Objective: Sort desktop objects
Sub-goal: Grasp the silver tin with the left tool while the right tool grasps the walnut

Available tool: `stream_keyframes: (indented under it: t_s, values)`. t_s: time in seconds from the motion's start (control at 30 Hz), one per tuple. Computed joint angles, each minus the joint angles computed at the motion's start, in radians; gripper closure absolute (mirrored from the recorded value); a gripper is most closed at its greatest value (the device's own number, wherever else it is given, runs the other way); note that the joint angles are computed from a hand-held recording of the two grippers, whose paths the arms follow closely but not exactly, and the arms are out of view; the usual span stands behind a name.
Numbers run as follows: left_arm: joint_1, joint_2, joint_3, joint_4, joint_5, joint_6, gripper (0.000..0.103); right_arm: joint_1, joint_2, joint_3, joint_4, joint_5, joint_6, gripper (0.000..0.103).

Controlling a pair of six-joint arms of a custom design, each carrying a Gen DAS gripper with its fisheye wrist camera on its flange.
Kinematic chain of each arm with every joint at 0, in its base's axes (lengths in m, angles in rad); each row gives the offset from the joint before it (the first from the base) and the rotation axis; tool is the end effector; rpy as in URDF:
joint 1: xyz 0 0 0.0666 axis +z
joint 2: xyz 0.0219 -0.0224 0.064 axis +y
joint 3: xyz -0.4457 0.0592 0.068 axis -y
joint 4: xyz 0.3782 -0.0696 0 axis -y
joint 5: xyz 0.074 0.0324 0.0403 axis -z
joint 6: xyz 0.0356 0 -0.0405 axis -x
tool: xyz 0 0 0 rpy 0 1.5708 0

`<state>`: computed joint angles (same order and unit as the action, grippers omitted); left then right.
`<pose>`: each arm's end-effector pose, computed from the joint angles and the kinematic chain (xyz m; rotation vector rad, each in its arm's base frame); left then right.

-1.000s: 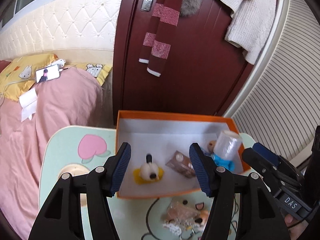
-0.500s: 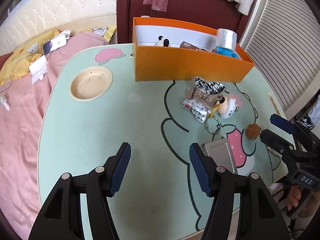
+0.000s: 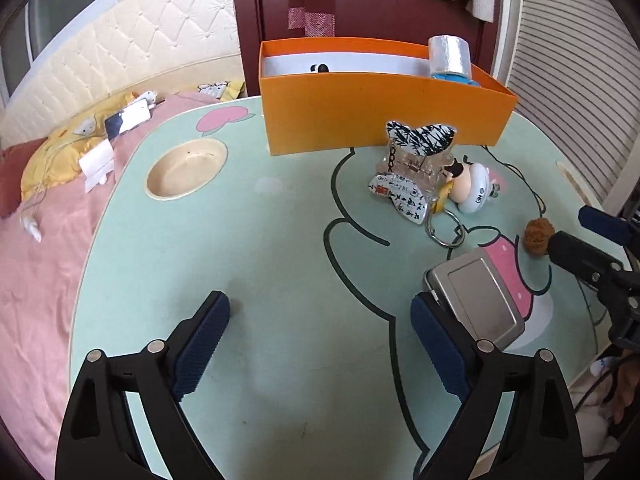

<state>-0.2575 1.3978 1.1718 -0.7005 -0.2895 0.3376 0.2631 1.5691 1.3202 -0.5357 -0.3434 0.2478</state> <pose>0.4333 -0.1040 0.4100 -0.2166 2.4368 0.1014 0.5103 0.1495 0.4071 -0.7503 2.2104 0.4111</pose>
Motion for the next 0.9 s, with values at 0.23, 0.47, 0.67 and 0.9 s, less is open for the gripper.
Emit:
stream_keyframes:
  t_s: [0.23,0.47,0.67,0.9]
  values:
    - [0.004,-0.004,-0.007,0.007,0.012,-0.001,0.004,0.020,0.051,0.034,-0.087,0.021,0.088,0.020]
    - [-0.010,-0.007,-0.008,0.000,-0.003,0.007,0.004,0.023,0.037,-0.007,-0.001,0.009,0.158,0.075]
    - [0.001,-0.033,-0.018,0.024,0.006,0.028,0.004,0.013,0.043,0.002,-0.015,-0.016,0.145,0.075]
    - [-0.055,-0.042,0.026,0.022,0.030,-0.048,0.004,0.008,0.042,0.006,-0.018,-0.007,0.120,0.075]
